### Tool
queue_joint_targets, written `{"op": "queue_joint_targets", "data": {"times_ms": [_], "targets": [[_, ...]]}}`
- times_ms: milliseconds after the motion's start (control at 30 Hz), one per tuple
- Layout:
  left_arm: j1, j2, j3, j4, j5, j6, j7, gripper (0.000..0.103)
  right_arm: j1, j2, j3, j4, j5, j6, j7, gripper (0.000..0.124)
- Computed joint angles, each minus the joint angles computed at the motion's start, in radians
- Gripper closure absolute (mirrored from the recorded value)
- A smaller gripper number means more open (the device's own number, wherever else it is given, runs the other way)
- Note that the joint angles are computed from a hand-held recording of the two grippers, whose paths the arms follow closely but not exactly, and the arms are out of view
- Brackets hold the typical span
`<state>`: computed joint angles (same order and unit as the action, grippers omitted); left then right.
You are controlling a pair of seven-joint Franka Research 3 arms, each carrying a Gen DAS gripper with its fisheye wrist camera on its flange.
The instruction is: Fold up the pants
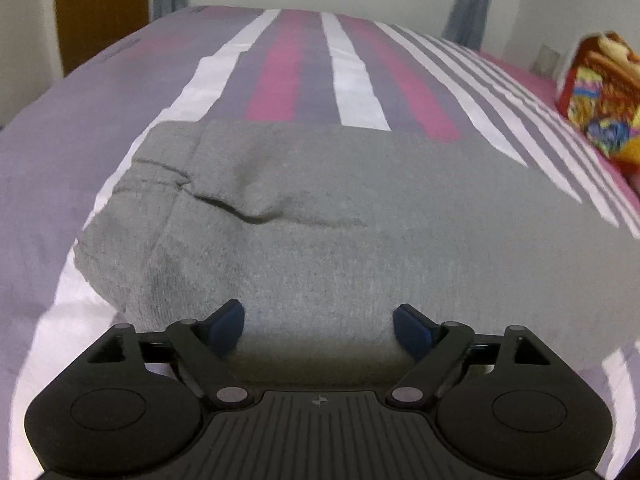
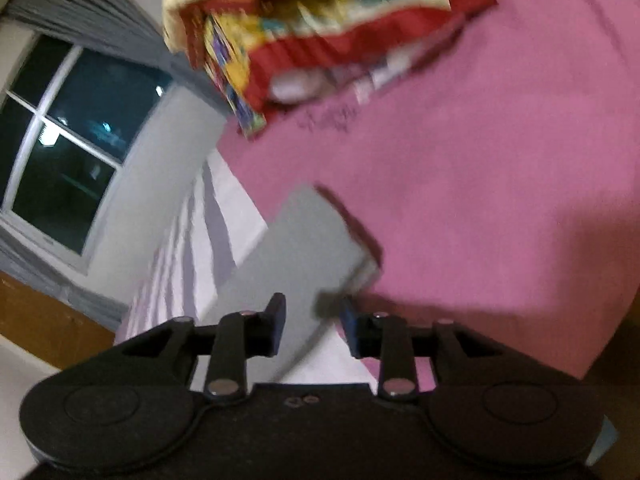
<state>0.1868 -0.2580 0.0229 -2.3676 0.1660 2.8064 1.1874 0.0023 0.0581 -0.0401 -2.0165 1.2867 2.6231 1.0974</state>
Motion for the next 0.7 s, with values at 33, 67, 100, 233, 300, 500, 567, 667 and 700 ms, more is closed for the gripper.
{"op": "queue_joint_targets", "data": {"times_ms": [33,67,100,233,300,500,567,667,700], "targets": [[0.007,0.003,-0.008,-0.001,0.011,0.005,-0.016,0.017,0.002,0.015,0.004,0.010,0.029,0.003,-0.006,0.089],[0.013,0.008,-0.016,0.001,0.027,0.006,-0.029,0.015,0.005,0.018,0.010,0.004,0.071,0.021,-0.018,0.089],[0.019,0.012,-0.024,0.005,0.046,0.005,-0.043,0.014,0.006,0.034,0.014,0.016,0.109,0.034,-0.015,0.089],[0.039,0.026,-0.047,0.015,0.115,0.000,-0.113,0.011,0.026,0.077,0.021,0.084,0.013,0.079,0.057,0.110],[0.044,0.031,-0.052,0.017,0.144,0.003,-0.145,0.010,0.016,0.051,0.043,0.092,0.079,0.105,-0.093,0.111],[0.040,0.032,-0.052,0.022,0.188,-0.012,-0.172,0.010,0.004,0.093,0.009,0.071,0.175,0.049,-0.173,0.112],[0.069,-0.001,-0.078,0.011,0.264,-0.016,-0.247,0.012,-0.015,0.090,0.025,0.064,0.177,0.043,-0.169,0.111],[0.178,-0.131,-0.110,-0.134,0.377,0.186,-0.467,0.012,-0.009,0.083,0.029,0.068,0.121,0.056,-0.151,0.108],[0.219,-0.164,-0.132,-0.161,0.393,0.191,-0.516,0.013,-0.009,0.091,0.030,0.076,0.102,0.055,-0.149,0.109]]}}
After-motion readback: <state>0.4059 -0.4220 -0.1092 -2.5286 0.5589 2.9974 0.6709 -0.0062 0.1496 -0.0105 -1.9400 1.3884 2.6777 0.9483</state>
